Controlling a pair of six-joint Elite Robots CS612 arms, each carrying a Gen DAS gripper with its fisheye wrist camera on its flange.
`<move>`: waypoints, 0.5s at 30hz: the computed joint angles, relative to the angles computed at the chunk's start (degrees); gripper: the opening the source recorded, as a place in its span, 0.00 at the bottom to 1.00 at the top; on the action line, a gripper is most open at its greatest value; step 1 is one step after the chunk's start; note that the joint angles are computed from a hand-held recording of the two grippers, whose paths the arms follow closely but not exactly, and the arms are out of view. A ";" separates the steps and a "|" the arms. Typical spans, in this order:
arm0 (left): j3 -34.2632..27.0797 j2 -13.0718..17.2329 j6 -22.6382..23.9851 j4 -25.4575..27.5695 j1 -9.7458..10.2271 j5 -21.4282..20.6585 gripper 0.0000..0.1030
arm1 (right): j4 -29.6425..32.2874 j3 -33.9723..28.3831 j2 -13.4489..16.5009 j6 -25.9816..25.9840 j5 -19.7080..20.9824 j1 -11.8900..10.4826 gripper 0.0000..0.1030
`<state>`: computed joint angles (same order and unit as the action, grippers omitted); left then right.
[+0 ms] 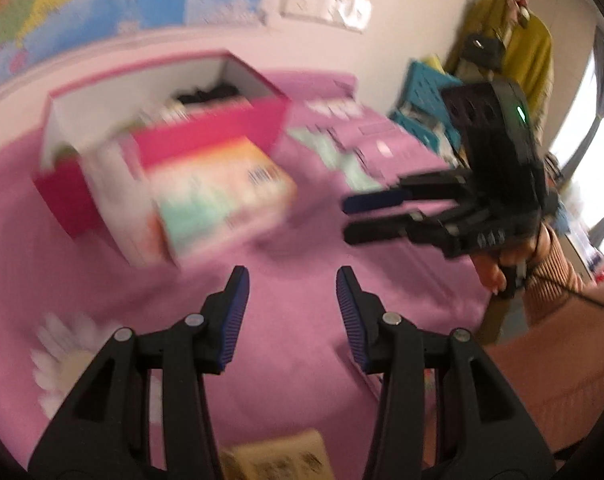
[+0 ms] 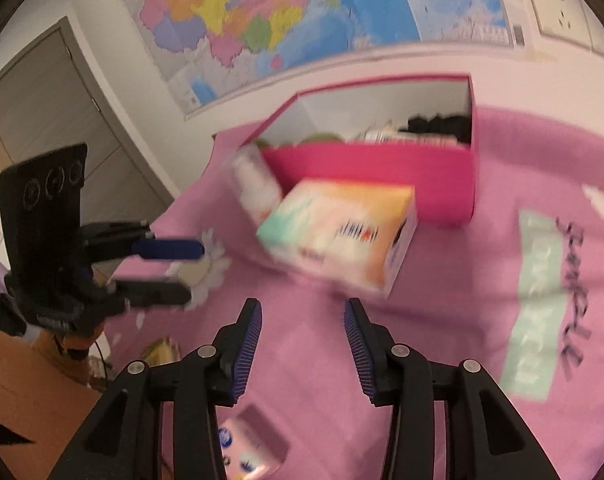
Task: Organize soft objects
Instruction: 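Move the right gripper to the floral tissue pack on the bedspread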
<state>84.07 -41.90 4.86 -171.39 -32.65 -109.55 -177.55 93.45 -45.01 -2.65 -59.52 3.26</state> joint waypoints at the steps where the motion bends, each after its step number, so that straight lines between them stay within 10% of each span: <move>1: 0.46 -0.19 1.06 1.39 -0.17 -0.35 0.46 | 0.24 0.36 0.02 0.32 0.33 0.02 0.43; 15: 5.75 -2.37 10.75 10.96 -1.66 -5.39 0.46 | -1.94 5.75 -0.85 4.49 0.59 -0.21 0.44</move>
